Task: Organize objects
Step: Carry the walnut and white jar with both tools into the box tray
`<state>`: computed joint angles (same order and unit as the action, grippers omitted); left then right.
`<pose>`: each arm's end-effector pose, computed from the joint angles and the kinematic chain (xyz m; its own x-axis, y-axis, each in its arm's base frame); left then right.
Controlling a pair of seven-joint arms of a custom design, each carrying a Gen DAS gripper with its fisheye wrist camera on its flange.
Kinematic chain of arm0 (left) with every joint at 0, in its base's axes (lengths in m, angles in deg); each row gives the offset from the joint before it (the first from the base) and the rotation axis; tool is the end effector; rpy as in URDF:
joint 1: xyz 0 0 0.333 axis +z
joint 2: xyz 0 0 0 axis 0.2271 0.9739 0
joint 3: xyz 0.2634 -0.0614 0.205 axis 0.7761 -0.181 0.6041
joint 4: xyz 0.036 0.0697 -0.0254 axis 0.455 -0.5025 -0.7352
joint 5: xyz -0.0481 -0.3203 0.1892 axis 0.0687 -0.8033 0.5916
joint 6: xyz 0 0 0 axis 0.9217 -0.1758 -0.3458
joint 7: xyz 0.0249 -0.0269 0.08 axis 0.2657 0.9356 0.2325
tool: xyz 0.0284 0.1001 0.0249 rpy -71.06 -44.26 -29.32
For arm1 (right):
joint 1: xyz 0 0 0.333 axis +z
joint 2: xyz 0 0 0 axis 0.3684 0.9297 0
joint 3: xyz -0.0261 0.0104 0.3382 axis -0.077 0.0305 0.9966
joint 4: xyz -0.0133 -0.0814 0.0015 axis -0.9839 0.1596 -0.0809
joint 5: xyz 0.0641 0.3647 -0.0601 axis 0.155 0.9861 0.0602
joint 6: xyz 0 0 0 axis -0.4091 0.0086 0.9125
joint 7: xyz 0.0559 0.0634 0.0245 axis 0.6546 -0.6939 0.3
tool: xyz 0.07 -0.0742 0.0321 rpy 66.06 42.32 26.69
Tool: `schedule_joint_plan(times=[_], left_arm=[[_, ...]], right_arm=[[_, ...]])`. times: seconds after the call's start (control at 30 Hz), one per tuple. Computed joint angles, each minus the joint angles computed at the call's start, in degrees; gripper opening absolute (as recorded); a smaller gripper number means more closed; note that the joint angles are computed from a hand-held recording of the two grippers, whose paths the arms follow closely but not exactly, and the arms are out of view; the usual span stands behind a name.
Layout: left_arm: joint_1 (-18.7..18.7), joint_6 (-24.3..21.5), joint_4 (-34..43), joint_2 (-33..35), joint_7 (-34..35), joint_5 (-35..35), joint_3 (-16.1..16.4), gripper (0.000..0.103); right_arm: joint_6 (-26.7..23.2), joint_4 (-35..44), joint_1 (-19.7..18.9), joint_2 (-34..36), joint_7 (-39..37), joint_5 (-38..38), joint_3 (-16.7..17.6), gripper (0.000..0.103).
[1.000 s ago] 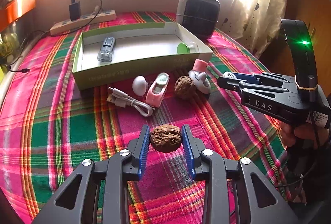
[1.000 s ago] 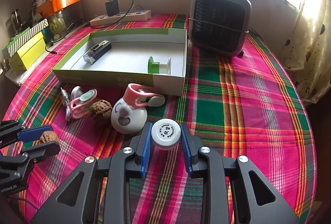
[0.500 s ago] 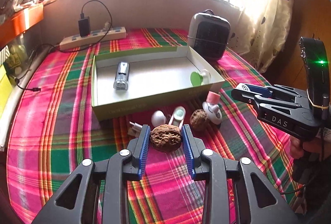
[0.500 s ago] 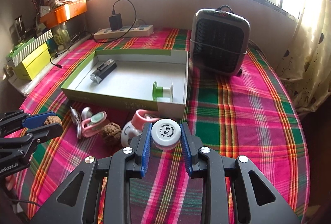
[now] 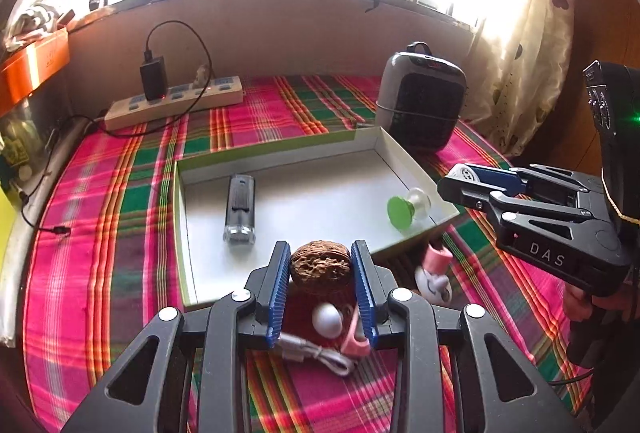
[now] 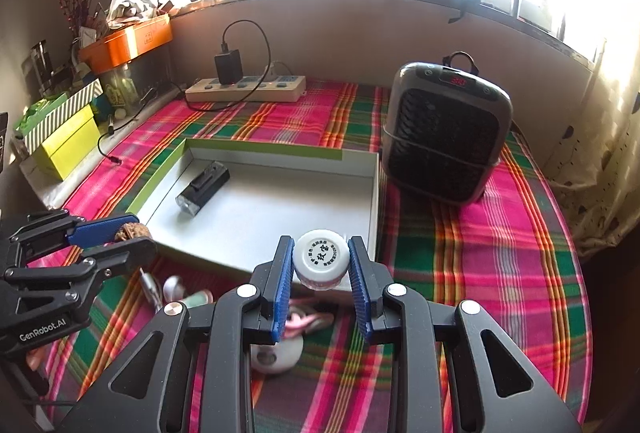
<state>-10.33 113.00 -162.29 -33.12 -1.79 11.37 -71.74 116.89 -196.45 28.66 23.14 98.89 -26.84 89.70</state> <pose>0.5640 -0.3459 0.4368 -0.1360 -0.9837 0.1176 -0.7002 0.0115 -0.7139 0.6293 0.1503 0.4282 0.4802 -0.8771 -0.0115 -0.6082 -0.3235 -0.7249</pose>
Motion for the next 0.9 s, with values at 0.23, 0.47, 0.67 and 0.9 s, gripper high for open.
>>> schedule_joint_plan(times=[0.23,0.47,0.67,0.9], left_arm=[[1.9,-1.2,5.5,4.3,6.9,-5.9,-0.7,0.029],[2.3,-2.7,10.9,8.7,12.8,-11.5,-0.4,0.029],[2.4,-4.4,15.7,12.4,17.6,-15.5,-0.2,0.029],[1.9,-7.2,20.7,16.0,22.7,-18.5,0.2,0.029]], right_arm=[[-2.8,6.9,3.4,5.0,8.0,-8.6,-3.9,0.028],[-5.5,13.2,5.2,9.8,15.6,-16.7,-6.4,0.028],[-8.9,19.3,6.1,14.0,20.7,-22.1,-8.0,0.028],[-13.4,26.1,6.7,18.4,24.4,-27.0,-9.1,0.028]])
